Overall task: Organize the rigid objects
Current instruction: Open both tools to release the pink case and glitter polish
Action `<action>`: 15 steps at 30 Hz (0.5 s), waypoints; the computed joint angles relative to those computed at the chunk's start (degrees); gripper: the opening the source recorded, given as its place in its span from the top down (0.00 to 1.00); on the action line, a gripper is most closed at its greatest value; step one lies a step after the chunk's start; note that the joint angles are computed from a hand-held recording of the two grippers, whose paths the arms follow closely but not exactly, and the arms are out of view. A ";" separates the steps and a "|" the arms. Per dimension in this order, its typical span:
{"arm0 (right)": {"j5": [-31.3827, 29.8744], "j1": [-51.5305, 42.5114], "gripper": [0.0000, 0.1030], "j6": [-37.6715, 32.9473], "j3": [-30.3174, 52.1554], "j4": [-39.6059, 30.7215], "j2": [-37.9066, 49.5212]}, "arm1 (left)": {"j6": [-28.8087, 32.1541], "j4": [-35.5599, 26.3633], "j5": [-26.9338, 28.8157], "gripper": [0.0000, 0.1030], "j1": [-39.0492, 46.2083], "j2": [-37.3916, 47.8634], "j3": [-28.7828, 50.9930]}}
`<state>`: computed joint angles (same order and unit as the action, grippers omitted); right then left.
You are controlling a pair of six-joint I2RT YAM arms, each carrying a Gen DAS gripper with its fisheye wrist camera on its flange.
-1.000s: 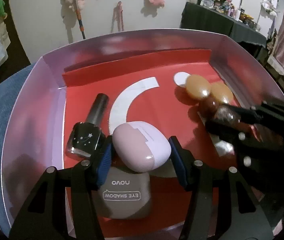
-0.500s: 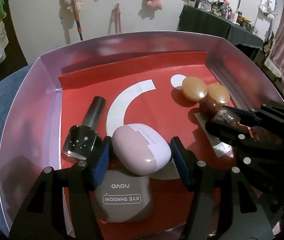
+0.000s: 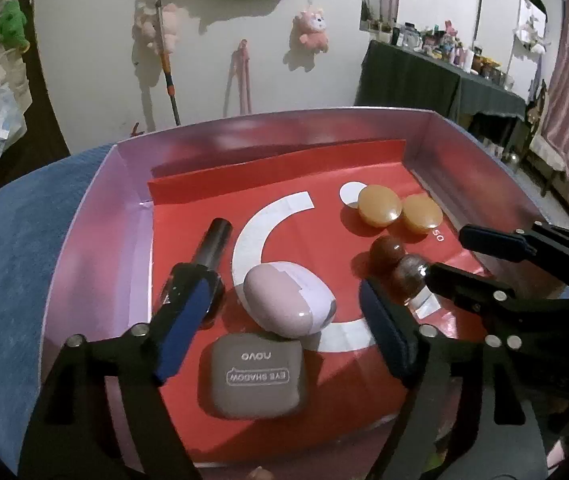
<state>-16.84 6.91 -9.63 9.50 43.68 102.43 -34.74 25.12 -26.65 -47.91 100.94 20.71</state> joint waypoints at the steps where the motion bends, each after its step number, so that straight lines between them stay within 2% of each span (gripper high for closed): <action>1: -0.22 -0.12 0.45 0.12 -0.61 0.11 -0.77 | -0.34 0.26 -0.13 0.17 -0.17 -0.66 -0.59; 5: -1.39 -0.41 0.44 0.75 -2.22 -1.08 -4.20 | -2.10 0.11 -1.21 0.17 -1.49 -3.14 -2.13; 7: -1.68 -0.58 0.38 0.85 -3.70 -1.56 -6.92 | -3.30 -0.63 -2.50 0.13 -2.51 -4.58 -2.87; 9: -1.75 -0.44 0.32 1.18 -4.99 -1.72 -9.24 | -4.25 -0.77 -3.36 0.05 -3.52 -5.97 -3.70; 12: -3.22 -1.50 0.29 1.54 -7.05 -3.31 -13.96 | -5.85 -2.12 -5.84 0.05 -5.84 -9.32 -5.27; 15: -4.81 -2.86 0.22 1.83 -8.85 -4.84 -18.18 | -8.10 -4.79 -9.02 0.03 -8.92 -13.04 -6.74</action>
